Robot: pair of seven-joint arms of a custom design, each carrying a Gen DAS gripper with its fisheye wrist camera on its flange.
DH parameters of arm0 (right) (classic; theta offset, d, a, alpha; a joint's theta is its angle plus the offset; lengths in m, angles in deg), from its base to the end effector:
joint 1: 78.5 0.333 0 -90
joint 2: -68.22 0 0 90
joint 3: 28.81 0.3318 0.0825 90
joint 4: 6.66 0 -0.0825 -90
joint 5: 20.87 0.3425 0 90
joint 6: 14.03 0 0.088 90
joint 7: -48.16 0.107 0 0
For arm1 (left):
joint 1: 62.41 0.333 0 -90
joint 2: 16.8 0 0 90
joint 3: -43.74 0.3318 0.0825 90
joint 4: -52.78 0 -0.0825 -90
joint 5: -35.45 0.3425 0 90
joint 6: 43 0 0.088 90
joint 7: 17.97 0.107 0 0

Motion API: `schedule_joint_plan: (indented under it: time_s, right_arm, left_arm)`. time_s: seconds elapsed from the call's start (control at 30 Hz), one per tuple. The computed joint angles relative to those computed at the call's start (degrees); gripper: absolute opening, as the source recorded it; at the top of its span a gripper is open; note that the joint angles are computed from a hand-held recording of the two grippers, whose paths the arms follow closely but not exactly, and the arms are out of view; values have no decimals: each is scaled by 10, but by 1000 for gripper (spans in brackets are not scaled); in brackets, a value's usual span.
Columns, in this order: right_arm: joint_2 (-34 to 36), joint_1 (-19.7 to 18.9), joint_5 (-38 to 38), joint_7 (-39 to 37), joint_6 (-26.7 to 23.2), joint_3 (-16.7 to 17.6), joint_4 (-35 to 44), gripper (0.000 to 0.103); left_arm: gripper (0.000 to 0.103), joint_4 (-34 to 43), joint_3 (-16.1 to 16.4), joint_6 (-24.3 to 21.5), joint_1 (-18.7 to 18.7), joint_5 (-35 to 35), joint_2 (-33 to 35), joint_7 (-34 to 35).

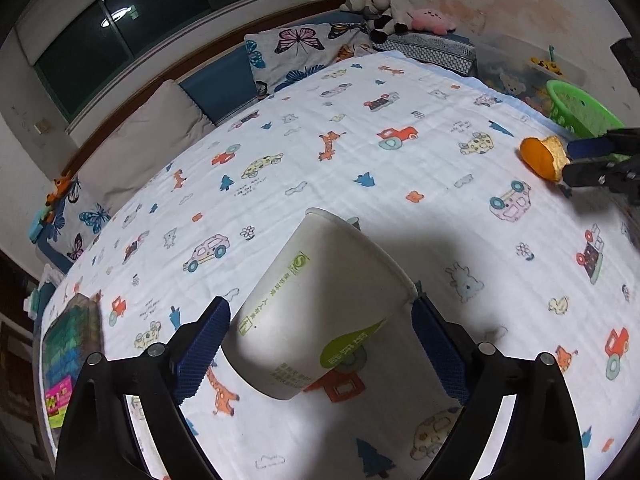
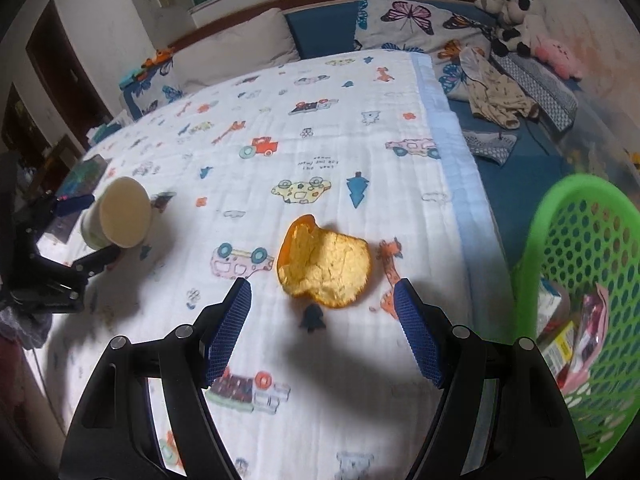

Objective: Collect trash
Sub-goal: 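Grasp the white paper cup with the left gripper while the right gripper grasps the orange bread piece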

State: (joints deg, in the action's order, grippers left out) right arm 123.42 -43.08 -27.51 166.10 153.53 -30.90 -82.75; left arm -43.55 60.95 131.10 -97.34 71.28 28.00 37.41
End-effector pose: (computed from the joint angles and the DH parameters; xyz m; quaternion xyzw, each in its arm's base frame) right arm 0.6300 0.4346 0.2561 -0.7426 0.5921 -0.1170 0.2905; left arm 0.6302 -0.2925 0.2526 -0.4979 0.8024 -0.1783 0.2767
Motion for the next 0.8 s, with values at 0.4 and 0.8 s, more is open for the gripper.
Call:
schedule_joint_plan:
  time_s: [0.4, 0.8]
  right_arm:
    - [50, 33, -47, 54, -48, -53, 83, 58]
    - [46, 21, -50, 47, -30, -33, 75, 46]
  left_arm:
    - [89, 23, -12, 0, 18, -27, 15, 25]
    - [92, 35, -37, -10, 45, -56, 21, 73]
